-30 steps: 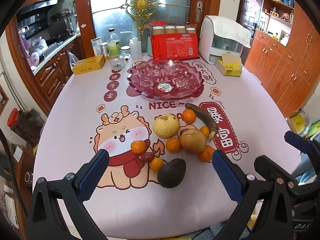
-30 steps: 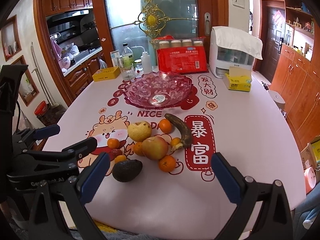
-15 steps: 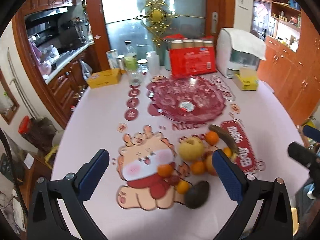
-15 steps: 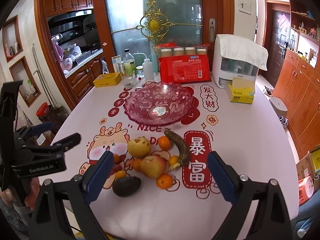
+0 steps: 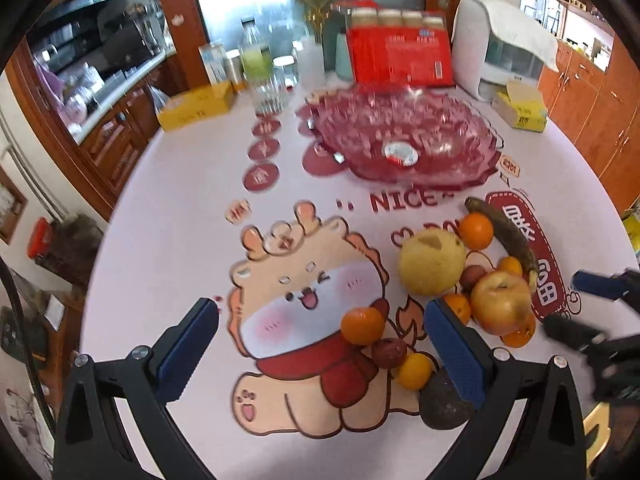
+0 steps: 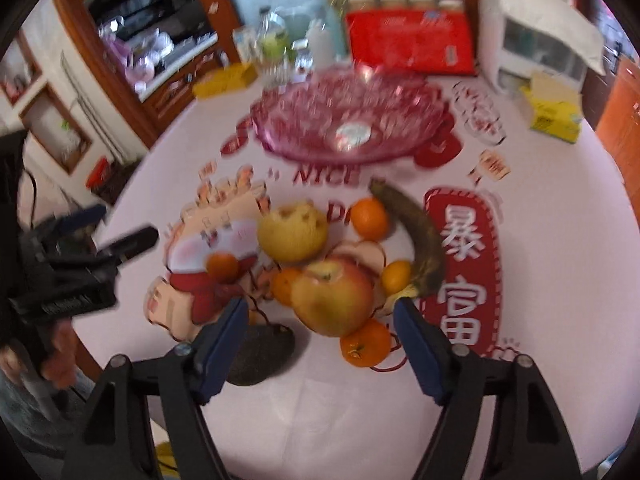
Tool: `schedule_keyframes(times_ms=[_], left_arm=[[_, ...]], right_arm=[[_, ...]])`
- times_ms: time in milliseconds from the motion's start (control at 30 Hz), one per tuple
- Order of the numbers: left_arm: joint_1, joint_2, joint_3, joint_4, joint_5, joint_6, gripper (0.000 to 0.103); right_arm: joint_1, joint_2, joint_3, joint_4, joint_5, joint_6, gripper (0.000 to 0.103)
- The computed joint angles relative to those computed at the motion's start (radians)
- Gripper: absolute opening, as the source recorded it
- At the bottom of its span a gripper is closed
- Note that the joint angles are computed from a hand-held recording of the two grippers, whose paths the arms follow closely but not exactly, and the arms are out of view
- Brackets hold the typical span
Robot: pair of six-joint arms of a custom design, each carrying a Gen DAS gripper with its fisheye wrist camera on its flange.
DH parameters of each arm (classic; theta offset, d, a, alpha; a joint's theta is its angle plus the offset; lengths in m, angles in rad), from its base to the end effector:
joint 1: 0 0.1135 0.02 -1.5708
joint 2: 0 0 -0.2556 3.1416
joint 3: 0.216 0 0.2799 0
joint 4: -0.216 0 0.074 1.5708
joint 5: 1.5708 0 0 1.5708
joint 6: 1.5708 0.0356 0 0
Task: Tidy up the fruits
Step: 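Grasp the yellow pear with the left gripper while the right gripper grasps the red apple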
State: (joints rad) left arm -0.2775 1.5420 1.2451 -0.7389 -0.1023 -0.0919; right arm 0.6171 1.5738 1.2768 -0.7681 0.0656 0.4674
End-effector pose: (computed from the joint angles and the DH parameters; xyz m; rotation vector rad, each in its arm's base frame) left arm 0.3351 -0.0917 0.2522 0.2044 2.5898 0.0000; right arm 0.2891 0.2023 0.2506 -0.1765 2.6558 0.2801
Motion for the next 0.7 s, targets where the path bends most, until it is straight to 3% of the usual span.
schedule_keyframes(times_ms=[233,467,567,700], left_arm=[[0.033,0.157,0.057,0.013,0.135,-0.064,0.102],[0.007,0.318,0.178,0.009,0.258,-0.161,0.102],[-0.021,0.37,0.233,-0.001,0.265,-0.185,0.102],[-0.06,0.437,0.305,-0.02,0.231,-0.198,0.101]], right_arm=[[-0.02,0.084,-0.053,0.103,-0.032,-0.092,0.075],[-0.041,0.169,-0.022,0.125,-0.084,-0.189,0.075],[-0.039,0.183,-0.033,0.146,-0.067,-0.219,0.069],[-0.057,0.151,-0.086,0.197,-0.093,-0.226,0.068]])
